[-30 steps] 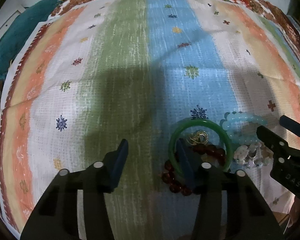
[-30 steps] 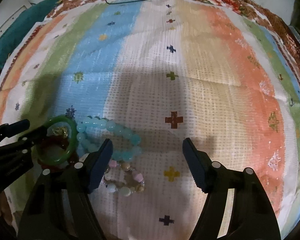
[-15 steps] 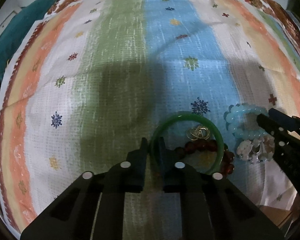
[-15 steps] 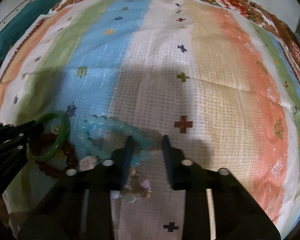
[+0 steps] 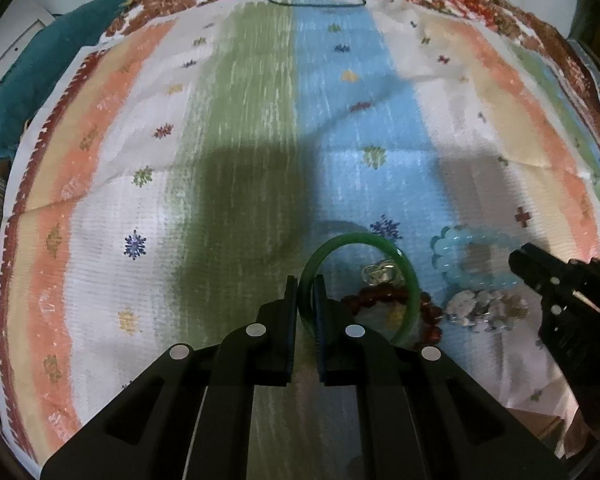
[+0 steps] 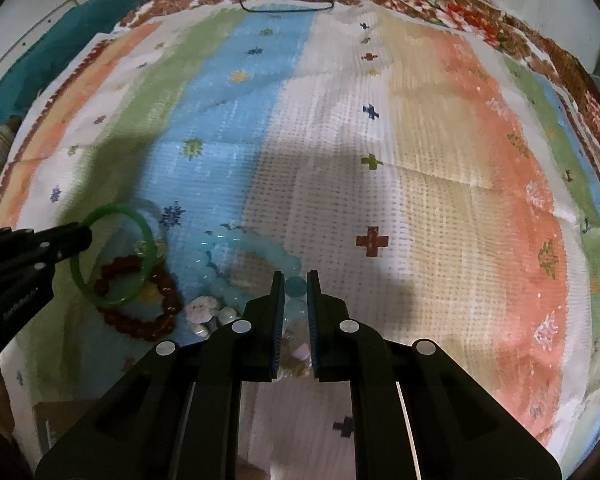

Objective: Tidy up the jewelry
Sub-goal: 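Close left tool on green jade bangle while right tool grasps light blue bracelet, then lift the bangle and light blue bracelet and carry both over the tin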

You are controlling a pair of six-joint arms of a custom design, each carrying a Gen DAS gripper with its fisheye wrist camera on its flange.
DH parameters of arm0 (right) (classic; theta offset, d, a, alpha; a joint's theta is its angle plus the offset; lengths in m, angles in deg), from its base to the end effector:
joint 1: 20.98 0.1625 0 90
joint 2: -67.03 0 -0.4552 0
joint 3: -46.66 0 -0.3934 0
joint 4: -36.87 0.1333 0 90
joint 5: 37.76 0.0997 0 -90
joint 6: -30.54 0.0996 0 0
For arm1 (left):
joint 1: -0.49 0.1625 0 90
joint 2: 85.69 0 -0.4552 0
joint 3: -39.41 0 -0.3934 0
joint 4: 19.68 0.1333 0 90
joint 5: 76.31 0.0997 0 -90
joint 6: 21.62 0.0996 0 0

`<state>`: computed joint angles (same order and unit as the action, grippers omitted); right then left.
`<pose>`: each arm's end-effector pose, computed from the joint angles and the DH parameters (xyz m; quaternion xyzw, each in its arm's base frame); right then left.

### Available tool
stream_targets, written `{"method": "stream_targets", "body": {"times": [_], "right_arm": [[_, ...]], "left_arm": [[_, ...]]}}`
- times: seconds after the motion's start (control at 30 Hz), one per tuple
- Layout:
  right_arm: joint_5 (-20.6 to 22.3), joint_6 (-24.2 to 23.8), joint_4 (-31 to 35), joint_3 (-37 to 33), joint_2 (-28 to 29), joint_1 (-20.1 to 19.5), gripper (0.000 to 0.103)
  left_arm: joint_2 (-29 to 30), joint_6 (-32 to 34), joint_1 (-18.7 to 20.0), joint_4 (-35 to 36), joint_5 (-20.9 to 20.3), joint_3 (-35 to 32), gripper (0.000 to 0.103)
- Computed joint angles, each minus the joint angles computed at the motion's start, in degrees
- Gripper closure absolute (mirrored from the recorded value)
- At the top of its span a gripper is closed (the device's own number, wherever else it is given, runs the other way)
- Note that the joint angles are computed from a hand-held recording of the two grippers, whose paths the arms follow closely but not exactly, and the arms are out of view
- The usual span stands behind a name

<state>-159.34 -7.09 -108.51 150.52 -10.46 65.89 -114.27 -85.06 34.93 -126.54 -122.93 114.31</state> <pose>0.0494 -0.5830 0.4063 0.2112 -0.9099 0.1342 0.3309 -0.4819 -0.5750 -0.0163 0.0320 0.9030 -0.1881 0.3850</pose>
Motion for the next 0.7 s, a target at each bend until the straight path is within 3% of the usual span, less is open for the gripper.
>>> {"method": "stream_targets", "body": {"times": [0.7], "right_arm": [[3.2,-0.8,0.9,2.1,-6.9,1.4,0.091]], "left_arm": [[-1.6,-2.0,-4.4,0.5,1.4,-0.3,0.094]]}}
